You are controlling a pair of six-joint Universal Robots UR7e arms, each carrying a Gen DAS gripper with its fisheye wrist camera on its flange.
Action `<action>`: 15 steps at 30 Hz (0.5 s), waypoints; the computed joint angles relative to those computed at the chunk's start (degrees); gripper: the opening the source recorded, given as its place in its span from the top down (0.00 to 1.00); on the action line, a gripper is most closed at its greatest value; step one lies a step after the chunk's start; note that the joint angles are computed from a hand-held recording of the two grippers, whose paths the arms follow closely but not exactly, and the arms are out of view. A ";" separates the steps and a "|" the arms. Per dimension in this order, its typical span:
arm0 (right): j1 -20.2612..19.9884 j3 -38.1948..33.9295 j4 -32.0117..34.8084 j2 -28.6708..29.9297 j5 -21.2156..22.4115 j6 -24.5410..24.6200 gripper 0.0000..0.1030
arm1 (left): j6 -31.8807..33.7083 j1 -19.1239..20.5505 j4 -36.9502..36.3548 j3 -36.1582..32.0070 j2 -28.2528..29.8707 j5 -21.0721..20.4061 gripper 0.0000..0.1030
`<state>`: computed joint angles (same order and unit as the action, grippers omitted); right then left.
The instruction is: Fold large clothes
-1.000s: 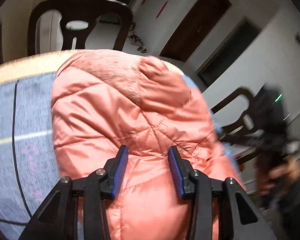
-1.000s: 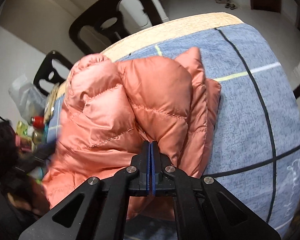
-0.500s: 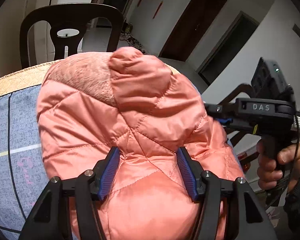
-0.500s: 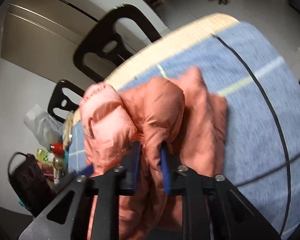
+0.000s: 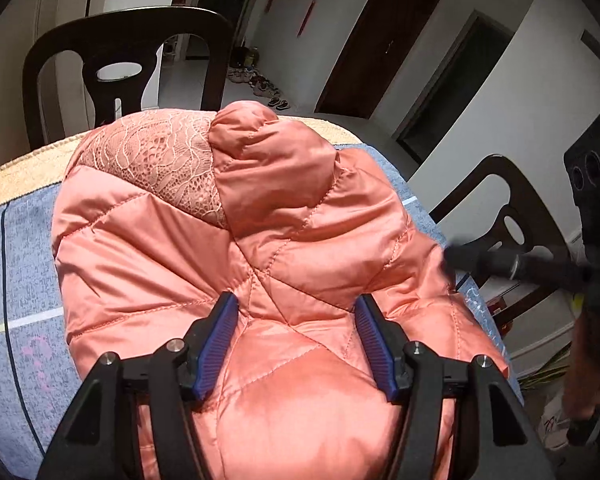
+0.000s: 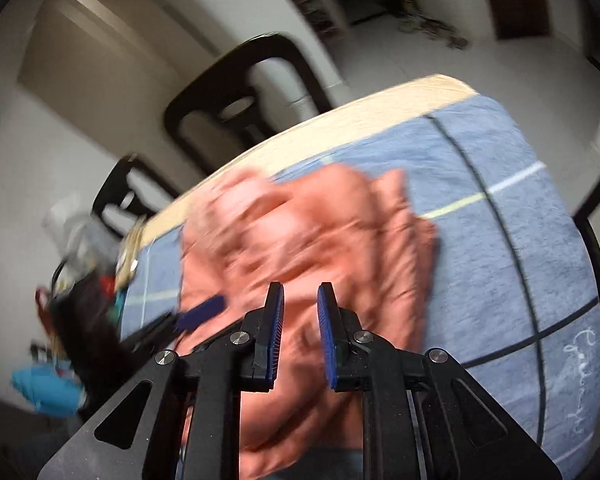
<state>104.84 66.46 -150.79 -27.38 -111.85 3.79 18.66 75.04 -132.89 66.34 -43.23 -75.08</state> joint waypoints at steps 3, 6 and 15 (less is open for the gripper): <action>0.17 -3.77 7.90 3.18 -6.42 0.35 0.92 | 0.46 -0.50 2.69 -0.31 -0.83 0.76 0.41; -0.96 -1.94 6.46 3.25 -7.97 2.37 1.00 | -0.56 0.15 2.76 2.62 -4.61 -2.26 0.45; -2.85 -1.87 6.47 5.10 -9.21 2.55 1.00 | 3.57 0.11 -3.99 11.45 -7.58 5.47 0.52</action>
<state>102.00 64.60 -144.32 -22.28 -121.06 6.33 22.23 75.15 -136.88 77.80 -50.80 -69.60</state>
